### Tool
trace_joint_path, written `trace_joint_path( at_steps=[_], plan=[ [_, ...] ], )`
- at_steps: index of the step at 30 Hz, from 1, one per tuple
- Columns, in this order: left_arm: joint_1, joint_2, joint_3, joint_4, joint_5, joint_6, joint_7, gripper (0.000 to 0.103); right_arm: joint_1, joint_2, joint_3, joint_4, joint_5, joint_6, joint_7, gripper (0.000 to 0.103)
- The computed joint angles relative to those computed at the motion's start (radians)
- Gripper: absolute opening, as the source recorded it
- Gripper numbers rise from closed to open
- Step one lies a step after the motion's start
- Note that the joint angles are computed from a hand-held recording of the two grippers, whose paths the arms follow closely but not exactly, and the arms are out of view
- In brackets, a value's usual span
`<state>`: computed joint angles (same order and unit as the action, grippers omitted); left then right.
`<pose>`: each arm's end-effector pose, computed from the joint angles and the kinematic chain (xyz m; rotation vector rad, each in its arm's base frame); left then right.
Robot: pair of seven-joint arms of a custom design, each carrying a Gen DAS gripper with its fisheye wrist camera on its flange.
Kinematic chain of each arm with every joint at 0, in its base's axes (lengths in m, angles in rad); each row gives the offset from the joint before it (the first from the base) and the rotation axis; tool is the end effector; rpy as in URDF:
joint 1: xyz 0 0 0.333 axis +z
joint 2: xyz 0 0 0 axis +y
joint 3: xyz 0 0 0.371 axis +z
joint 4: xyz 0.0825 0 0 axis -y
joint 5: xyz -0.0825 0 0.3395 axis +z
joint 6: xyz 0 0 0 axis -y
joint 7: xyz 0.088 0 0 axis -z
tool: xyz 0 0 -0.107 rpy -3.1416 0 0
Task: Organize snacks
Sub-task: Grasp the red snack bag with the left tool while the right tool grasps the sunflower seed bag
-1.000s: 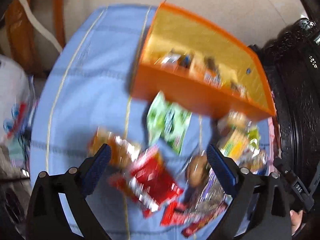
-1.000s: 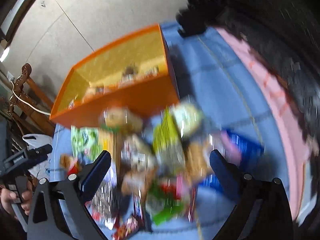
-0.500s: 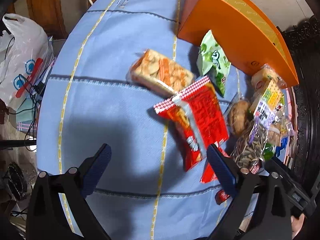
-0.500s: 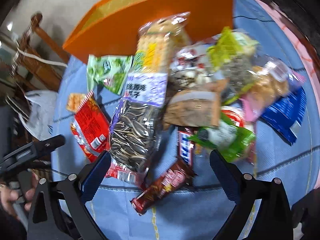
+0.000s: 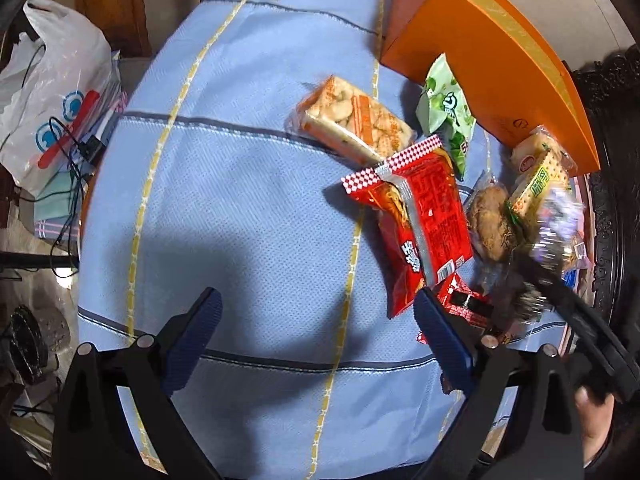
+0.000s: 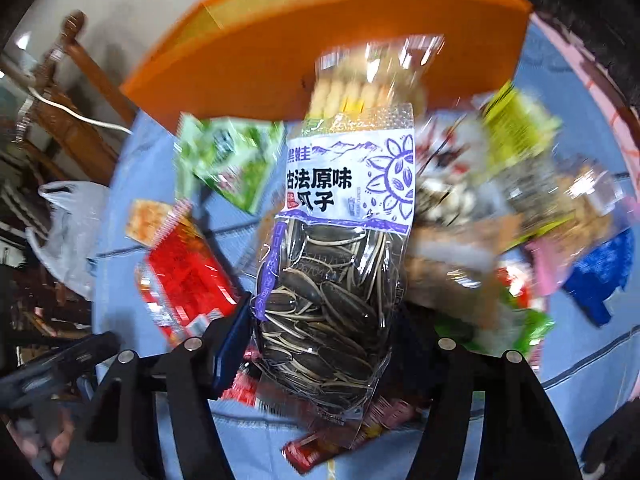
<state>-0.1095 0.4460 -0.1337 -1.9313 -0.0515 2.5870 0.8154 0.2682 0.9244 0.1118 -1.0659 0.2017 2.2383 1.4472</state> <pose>0.6210 -0.1430 0.3599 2.7191 -1.4830 0.3555 0.7551 0.2682 0.3490 -2.2763 1.6051 0.0695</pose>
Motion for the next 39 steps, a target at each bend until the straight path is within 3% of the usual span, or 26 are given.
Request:
trace_joint_path(
  at_steps=[3,7,14,18,22,24,25,27,33,35,36,39],
  plan=[
    [0.002,0.032,-0.012,0.038,-0.021,-0.014,0.003,0.094,-0.063,-0.079,0.045,-0.110,0.064,0.032,-0.081,0.066],
    [-0.001,0.103,-0.018,0.127,-0.052,-0.059,-0.011,0.094,-0.110,-0.136,0.050,-0.196,0.128,0.038,-0.115,0.066],
    [0.002,0.240,-0.023,0.339,-0.104,-0.189,-0.095,0.094,-0.130,-0.163,0.031,-0.263,0.161,0.059,-0.117,0.066],
    [-0.040,0.321,0.013,0.518,-0.045,-0.319,-0.170,0.095,-0.141,-0.159,0.031,-0.259,0.168,0.048,-0.124,0.066],
    [-0.075,0.431,0.024,0.743,0.025,-0.513,-0.186,0.098,-0.139,-0.148,0.034,-0.239,0.164,0.021,-0.137,0.066],
    [-0.081,0.436,0.027,0.753,0.041,-0.517,-0.199,0.097,-0.134,-0.147,0.033,-0.235,0.158,0.015,-0.148,0.066],
    [-0.085,0.428,0.032,0.740,0.056,-0.505,-0.199,0.085,-0.131,-0.149,0.034,-0.233,0.153,0.016,-0.159,0.066],
    [-0.103,0.412,0.050,0.731,0.103,-0.519,-0.197,0.073,-0.127,-0.149,0.034,-0.223,0.149,0.011,-0.172,0.066],
    [-0.093,0.241,0.055,0.450,0.161,-0.334,-0.178,0.072,-0.118,-0.147,0.044,-0.190,0.149,0.011,-0.216,0.065],
    [-0.088,0.178,0.053,0.358,0.172,-0.274,-0.182,0.072,-0.116,-0.143,0.050,-0.174,0.153,0.005,-0.236,0.053],
    [-0.087,0.161,0.056,0.335,0.180,-0.262,-0.187,0.072,-0.111,-0.136,0.048,-0.161,0.150,-0.004,-0.238,0.049],
    [-0.076,0.119,0.055,0.269,0.187,-0.253,-0.191,0.072,-0.066,-0.077,0.009,-0.065,0.077,-0.104,-0.205,0.050]
  ],
)
